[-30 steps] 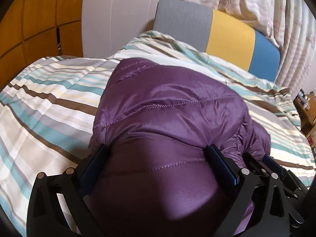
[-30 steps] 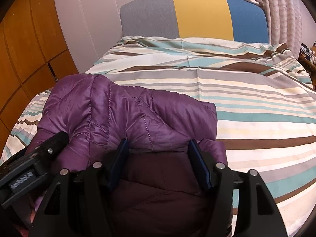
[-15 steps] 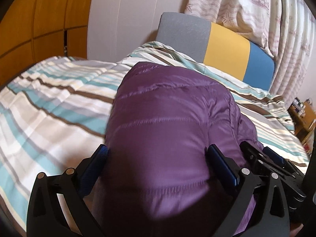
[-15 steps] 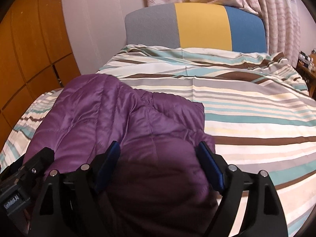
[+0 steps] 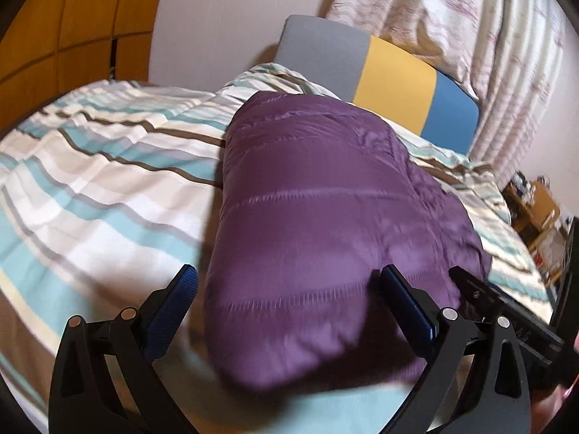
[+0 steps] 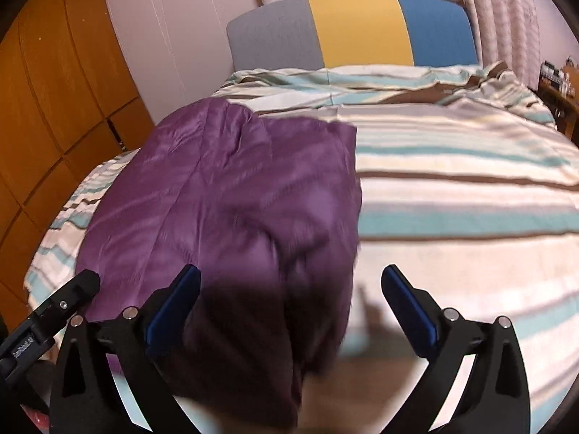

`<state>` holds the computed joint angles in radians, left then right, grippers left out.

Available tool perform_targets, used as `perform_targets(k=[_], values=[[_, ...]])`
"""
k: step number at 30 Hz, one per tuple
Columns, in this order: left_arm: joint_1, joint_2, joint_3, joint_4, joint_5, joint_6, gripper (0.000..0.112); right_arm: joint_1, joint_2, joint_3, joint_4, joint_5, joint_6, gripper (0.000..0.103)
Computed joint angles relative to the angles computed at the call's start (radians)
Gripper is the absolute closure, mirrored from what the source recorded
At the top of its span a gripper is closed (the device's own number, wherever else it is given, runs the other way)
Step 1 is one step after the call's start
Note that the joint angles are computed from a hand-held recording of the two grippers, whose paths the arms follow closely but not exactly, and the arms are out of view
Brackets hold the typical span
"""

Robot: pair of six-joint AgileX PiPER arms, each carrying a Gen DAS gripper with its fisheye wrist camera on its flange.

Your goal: Fold large clothes

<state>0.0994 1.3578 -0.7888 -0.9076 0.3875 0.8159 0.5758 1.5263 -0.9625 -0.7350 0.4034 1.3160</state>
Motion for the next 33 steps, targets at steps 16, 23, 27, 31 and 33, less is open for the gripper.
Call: perform_targets(k=[16, 23, 27, 31, 33], values=[[0.163, -0.367, 0.072, 0.109, 0.243, -0.029, 0.012, 0.317, -0.312, 0.063, -0.061, 0.283, 0.094, 0.002], [0.163, -0.432, 0.077, 0.130, 0.293, -0.052, 0.012, 0.429, -0.389, 0.088, -0.164, 0.409, 0.200, 0.002], [0.150, -0.444, 0.082, 0.143, 0.284, -0.065, 0.012, 0.414, -0.412, 0.106, -0.152, 0.394, 0.199, 0.002], [0.141, -0.448, 0.084, 0.153, 0.281, -0.074, 0.012, 0.418, -0.418, 0.112, -0.153, 0.395, 0.196, 0.002], [0.141, -0.447, 0.084, 0.155, 0.283, -0.074, 0.012, 0.411, -0.420, 0.114, -0.144, 0.387, 0.188, 0.002]])
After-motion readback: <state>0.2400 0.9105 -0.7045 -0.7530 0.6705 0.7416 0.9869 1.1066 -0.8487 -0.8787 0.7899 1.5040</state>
